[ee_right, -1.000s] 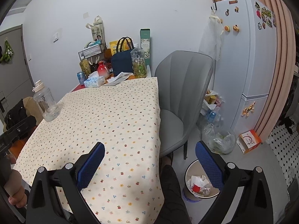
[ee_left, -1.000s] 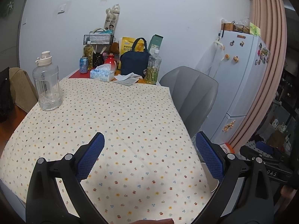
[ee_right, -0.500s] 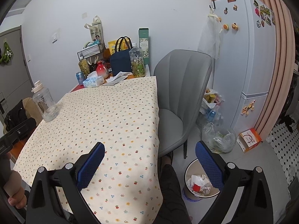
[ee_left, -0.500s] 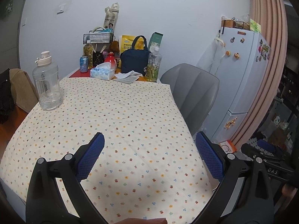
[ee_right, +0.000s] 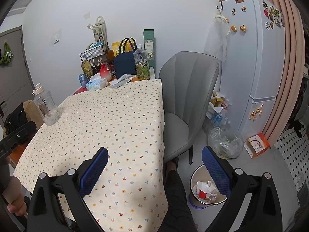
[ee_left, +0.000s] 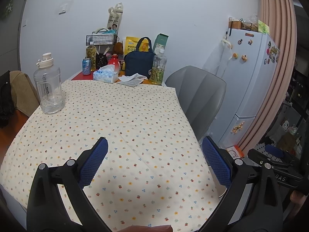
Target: Collect trash
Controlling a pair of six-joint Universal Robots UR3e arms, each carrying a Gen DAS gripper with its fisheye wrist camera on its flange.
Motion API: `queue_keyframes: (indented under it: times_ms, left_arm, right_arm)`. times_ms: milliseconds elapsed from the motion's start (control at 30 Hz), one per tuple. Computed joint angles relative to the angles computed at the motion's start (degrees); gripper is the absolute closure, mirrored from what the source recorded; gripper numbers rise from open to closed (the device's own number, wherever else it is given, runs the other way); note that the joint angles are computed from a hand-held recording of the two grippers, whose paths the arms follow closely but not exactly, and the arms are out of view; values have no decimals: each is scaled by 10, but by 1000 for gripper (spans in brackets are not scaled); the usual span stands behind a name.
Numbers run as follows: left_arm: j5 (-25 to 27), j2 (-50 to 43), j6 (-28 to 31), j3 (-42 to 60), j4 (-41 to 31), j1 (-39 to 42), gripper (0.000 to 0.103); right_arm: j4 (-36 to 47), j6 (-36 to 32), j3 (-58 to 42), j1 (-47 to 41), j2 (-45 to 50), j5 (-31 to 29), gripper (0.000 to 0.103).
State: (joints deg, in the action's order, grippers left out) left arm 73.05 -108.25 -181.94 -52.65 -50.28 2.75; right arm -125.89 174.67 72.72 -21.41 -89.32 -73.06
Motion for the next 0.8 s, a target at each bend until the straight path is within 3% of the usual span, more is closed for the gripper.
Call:
queue_keyframes:
  times_ms: [800]
  left_arm:
    - [-1, 0, 2, 2, -3, 0, 6]
  right_arm:
    - [0, -1, 1, 0, -1, 1, 8]
